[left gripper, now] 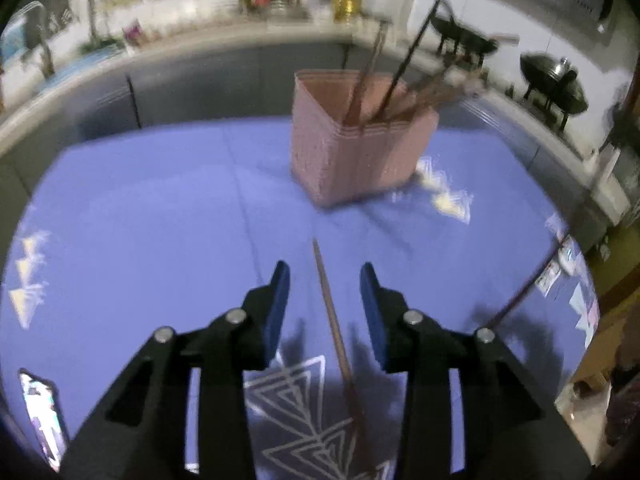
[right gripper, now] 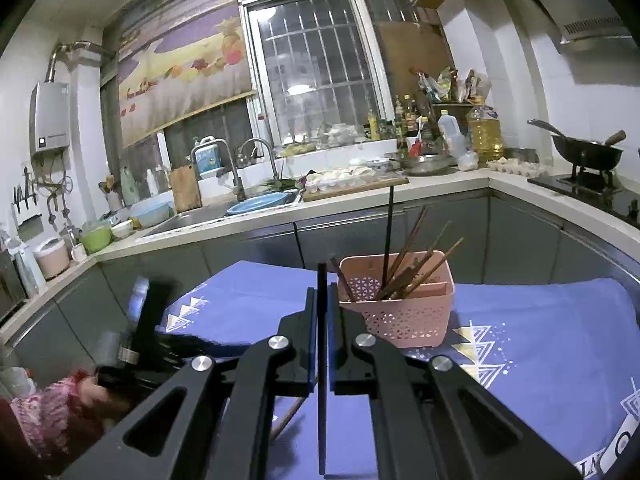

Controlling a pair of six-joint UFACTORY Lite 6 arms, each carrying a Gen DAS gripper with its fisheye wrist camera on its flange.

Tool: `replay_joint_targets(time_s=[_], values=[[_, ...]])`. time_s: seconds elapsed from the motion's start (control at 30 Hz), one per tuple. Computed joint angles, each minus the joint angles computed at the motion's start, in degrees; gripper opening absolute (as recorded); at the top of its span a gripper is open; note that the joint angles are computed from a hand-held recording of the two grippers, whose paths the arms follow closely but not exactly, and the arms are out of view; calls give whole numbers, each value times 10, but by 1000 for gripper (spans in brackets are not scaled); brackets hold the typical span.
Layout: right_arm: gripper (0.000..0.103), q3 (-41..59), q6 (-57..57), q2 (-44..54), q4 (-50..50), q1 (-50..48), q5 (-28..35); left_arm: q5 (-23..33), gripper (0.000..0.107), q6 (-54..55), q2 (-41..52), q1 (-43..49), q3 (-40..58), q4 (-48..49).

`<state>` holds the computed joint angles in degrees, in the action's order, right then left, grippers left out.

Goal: Organize utensils
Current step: 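Lift both held chopsticks upright and carry them over the pink basket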

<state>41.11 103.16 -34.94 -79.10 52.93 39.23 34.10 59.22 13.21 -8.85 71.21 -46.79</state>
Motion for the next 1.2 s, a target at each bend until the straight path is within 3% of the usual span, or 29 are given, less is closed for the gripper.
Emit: replay_joint_targets(time_s=[0.17, 0.37, 0.4, 0.47, 0.6, 0.73, 0.83, 1.0, 1.2], values=[[5, -17, 8, -13, -1, -7, -10, -36, 35, -152, 139, -71, 109, 144], [5, -40, 23, -34, -2, -24, -23, -69, 33, -292, 233, -124, 194, 285], [5, -43, 24, -37, -2, -26, -24, -80, 15, -299, 233, -127, 190, 297], [5, -50, 28, -42, -3, -33, -30, -60, 4, -268, 237, -117, 198, 263], [5, -47, 39, -39, -9, -34, -37, -62, 4, -165, 152, -87, 118, 163], [5, -33, 47, -27, -25, -25, -34, -10, 4, -3, 13, -28, 39, -4], [5, -11, 58, -7, -45, -14, -26, 43, 4, 56, -68, 18, 22, -71], [5, 24, 86, 35, -83, 5, -5, 91, 4, 89, -137, 70, 44, -129], [5, 75, 64, 79, -86, -26, -22, 89, 4, 53, -125, 63, 126, -134]])
